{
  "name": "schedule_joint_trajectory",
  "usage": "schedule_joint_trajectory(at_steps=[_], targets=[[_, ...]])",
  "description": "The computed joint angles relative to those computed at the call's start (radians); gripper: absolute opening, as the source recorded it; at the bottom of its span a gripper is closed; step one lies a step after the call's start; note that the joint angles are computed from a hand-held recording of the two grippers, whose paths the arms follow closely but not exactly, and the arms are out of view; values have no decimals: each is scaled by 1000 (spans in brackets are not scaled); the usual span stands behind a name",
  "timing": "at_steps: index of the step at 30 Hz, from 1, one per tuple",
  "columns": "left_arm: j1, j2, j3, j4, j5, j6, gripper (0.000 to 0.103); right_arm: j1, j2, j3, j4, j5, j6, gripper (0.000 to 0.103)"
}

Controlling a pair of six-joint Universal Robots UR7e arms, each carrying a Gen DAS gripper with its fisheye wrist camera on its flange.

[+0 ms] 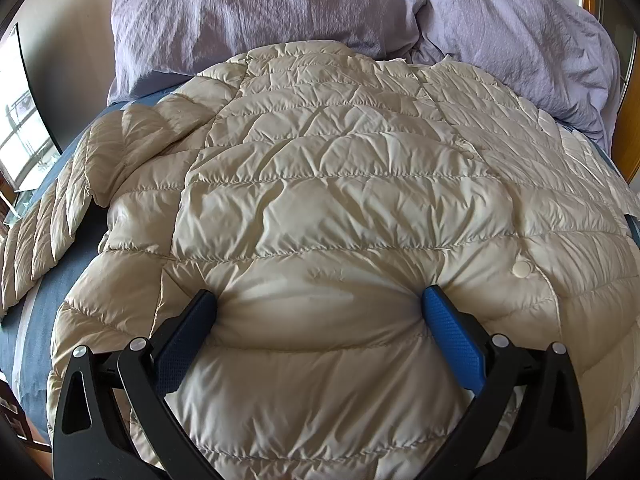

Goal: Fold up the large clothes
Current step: 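Grasp the jacket sleeve cuff with the right gripper and lift it, then lay the sleeve across the jacket body and open the right gripper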

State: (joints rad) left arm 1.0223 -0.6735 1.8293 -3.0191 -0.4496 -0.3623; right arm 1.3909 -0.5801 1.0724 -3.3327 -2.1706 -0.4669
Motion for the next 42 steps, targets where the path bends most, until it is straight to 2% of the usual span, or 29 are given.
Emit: schedule_joint_trajectory(at_steps=[4,9,13,18,22,24,27,29,30,31,33,35,36,39,42], targets=[[1,-3,3,-3,-1,2,102,67,-3,50,-1,83,-58,6],[0,0,1,-7,-3,0,102,148,15,103,131,192,-63,6],[0,-2,3,-10,-6,-1,102,202,73,82,270,257,-74,6],[1,-5,8,-22,-12,4,102,249,121,81,410,296,-69,6],[2,-5,10,-37,-19,10,102,269,148,71,497,323,-52,7],[2,-6,11,-40,-19,11,102,288,140,108,509,327,-43,7],[3,-6,13,-49,-23,14,102,293,139,104,585,364,-44,16],[3,-7,13,-56,-26,17,102,289,119,118,636,406,-45,36],[3,-7,14,-59,-28,18,102,288,118,123,630,426,-48,50],[3,-6,14,-62,-29,18,102,286,113,133,609,441,-55,54],[3,-6,15,-64,-29,19,102,283,93,165,534,465,-74,54],[3,-5,13,-63,-29,18,102,280,93,179,434,452,-76,54],[3,-5,13,-63,-29,17,102,279,99,177,389,421,-83,54],[3,-5,14,-63,-28,17,102,294,174,115,248,227,-165,54],[3,-6,16,-74,-32,22,102,291,207,85,255,164,-201,54]])
